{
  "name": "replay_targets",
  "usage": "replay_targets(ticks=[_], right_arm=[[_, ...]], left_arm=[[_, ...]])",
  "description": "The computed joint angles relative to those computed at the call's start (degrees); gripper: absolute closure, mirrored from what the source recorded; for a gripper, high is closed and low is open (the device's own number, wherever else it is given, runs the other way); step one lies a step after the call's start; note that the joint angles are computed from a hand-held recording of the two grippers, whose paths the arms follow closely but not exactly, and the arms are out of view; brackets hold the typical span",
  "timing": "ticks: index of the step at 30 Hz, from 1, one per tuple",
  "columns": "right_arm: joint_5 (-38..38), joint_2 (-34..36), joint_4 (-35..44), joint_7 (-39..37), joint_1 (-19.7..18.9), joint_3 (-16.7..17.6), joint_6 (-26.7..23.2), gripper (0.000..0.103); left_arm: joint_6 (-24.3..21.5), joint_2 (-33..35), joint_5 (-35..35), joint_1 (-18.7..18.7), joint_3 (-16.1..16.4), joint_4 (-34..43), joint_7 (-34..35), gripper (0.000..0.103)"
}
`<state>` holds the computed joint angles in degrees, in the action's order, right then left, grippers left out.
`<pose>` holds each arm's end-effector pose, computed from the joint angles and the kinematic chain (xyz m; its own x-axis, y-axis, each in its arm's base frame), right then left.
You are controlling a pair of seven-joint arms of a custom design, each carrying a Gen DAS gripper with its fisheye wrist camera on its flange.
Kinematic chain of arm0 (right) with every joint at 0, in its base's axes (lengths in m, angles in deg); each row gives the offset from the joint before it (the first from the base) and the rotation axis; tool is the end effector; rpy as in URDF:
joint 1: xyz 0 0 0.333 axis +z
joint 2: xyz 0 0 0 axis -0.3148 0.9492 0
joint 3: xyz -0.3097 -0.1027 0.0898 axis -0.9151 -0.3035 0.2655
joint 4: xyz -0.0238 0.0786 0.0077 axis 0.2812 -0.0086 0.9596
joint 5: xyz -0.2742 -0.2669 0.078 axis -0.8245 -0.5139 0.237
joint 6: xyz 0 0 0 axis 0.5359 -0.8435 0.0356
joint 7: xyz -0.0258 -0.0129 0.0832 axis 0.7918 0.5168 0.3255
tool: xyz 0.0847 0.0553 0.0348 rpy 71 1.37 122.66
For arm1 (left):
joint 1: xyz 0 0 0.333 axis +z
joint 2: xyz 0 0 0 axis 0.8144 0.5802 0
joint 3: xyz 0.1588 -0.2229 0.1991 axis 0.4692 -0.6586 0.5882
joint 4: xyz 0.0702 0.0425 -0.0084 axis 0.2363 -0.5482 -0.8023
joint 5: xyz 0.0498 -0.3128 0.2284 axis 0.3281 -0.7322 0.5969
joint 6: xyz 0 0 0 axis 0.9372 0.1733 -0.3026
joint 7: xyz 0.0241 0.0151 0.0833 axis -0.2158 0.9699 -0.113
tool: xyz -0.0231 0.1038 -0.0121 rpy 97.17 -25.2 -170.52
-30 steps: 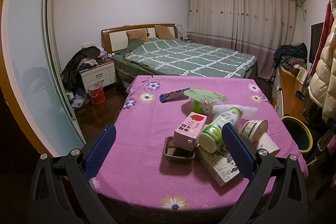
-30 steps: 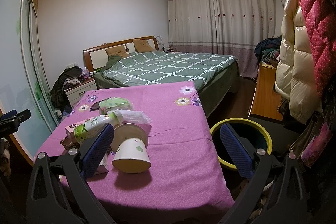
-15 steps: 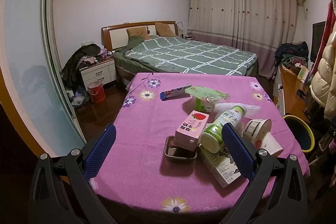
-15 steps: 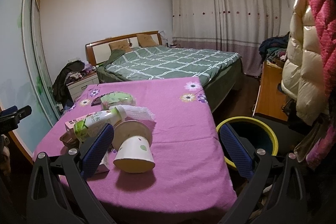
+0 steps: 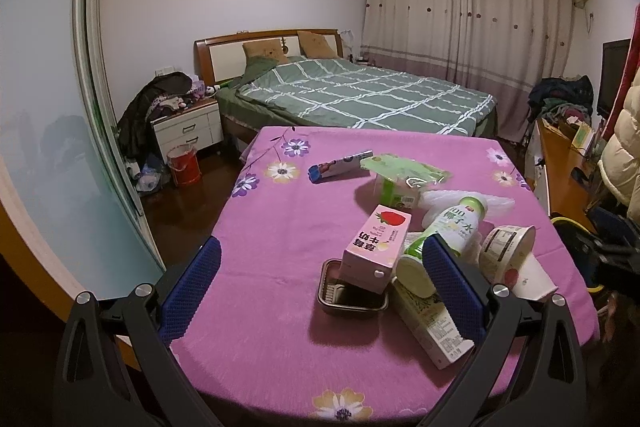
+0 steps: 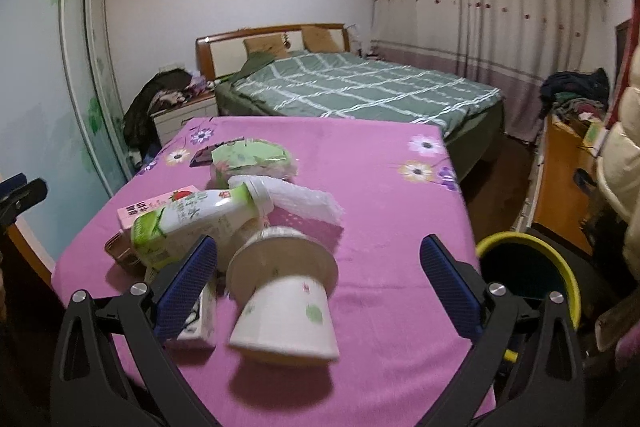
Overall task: Collect trash
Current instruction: 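Grasp the white bubble-wrap foam sleeve with the right gripper, then carry the foam sleeve to the yellow bin and open the right gripper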
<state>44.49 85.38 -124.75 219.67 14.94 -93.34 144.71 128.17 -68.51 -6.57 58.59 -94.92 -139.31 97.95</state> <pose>0.5613 0.3139 0.5148 0.3417 -0.9388 -0.0431 -0.5406 -0.1589 -0.8261 0.4915 -0.1193 0.5487 0.2507 -0.9679 -0.0195 -0.5264 -0.1194 -0.8418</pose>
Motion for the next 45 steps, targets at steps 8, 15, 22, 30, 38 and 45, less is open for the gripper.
replay_targets(ticks=[8,15,22,30,38,45], right_arm=[[23.2,12.48,15.96,-25.73,-11.59,14.18,-8.9,0.021],[32.22,19.09,25.52,-36.51,-12.89,15.95,-15.53,0.034],[40.06,21.42,29.34,-44.24,-12.55,15.89,-19.77,0.036],[44.54,22.8,31.37,-47.52,-10.35,13.67,-22.0,0.075],[46.59,19.55,26.49,-48.34,-10.43,13.29,-16.47,0.087],[47.55,14.5,19.27,-46.98,-10.77,12.75,-10.93,0.087]], left_arm=[[0.31,4.41,-0.07,-0.58,0.93,3.58,1.68,0.004],[0.33,8.66,-0.63,-2.16,2.24,7.39,2.98,0.004],[0.55,11.07,-2.13,-3.63,3.47,9.05,4.54,0.004],[0.11,10.45,-0.75,-3.87,3.88,8.48,2.72,0.004],[0.76,10.3,-1.49,-3.42,3.92,7.97,2.83,0.004],[1.47,10.06,-1.83,-3.39,3.93,7.63,3.52,0.004]])
